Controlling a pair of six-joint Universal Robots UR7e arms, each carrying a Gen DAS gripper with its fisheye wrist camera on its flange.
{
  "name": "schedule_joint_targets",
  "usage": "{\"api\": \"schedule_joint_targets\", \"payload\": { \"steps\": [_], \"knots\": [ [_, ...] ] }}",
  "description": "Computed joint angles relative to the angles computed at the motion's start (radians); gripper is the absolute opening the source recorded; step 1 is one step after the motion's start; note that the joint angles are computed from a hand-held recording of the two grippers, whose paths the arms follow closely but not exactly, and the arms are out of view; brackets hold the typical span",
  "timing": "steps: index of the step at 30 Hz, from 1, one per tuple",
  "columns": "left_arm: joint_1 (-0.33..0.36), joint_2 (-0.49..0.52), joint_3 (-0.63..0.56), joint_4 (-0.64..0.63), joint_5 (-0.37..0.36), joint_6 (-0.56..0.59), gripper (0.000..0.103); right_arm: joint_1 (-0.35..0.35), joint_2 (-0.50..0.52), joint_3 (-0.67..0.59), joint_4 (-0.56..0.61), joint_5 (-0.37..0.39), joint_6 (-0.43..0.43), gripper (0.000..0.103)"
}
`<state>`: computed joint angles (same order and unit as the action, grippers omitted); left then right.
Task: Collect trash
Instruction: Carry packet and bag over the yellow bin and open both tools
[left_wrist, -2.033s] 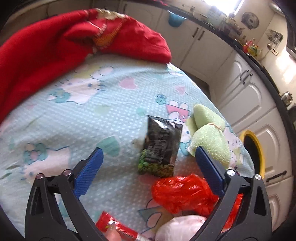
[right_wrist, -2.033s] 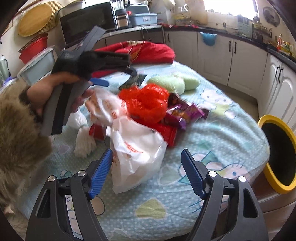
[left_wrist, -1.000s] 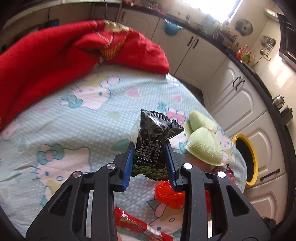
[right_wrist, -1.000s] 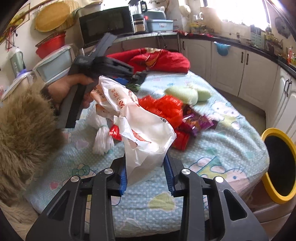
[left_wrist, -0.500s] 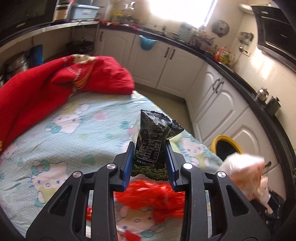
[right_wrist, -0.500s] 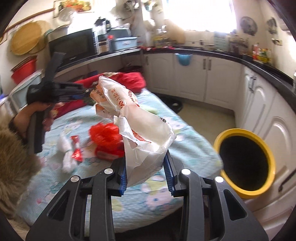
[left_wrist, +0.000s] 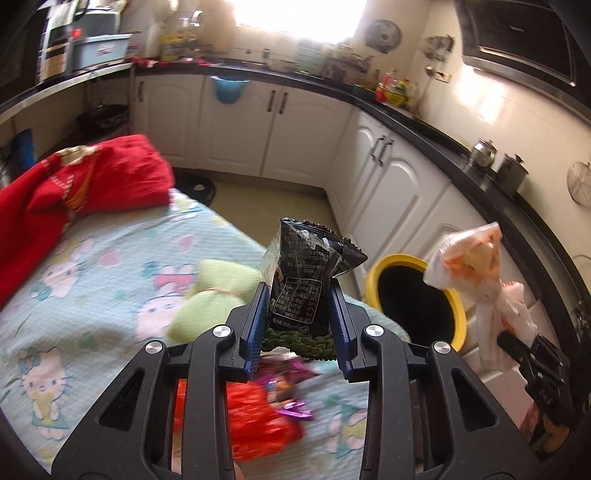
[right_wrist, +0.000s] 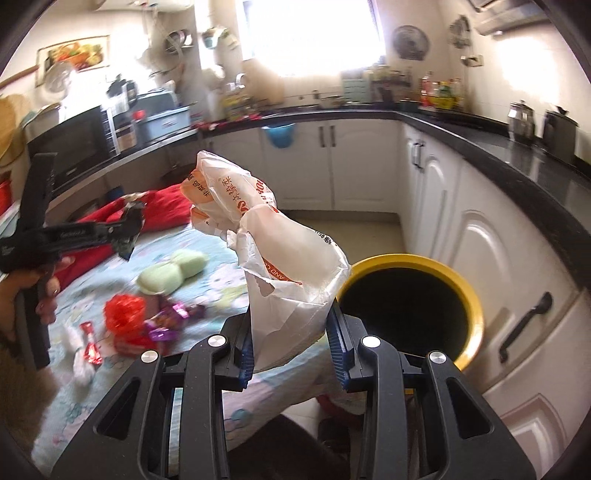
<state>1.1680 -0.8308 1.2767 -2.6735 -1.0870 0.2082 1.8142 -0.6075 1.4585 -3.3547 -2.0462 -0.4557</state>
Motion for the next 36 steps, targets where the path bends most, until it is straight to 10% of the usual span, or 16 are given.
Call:
{"api": "schedule_joint_targets", "payload": {
  "steps": [22,36],
  "knots": [
    [-0.074,0.205,-0.150,0.082,-0.078,0.080,0.025,-0.088,0.004,-0.020,-0.091,-0.138,0.163,0.032],
    [-0.060,0.490,-0.515,0.327,-0.091,0.070,0.025,-0.165,0.099,-0.148,0.043,-0.235,0.287,0.032]
  ]
}}
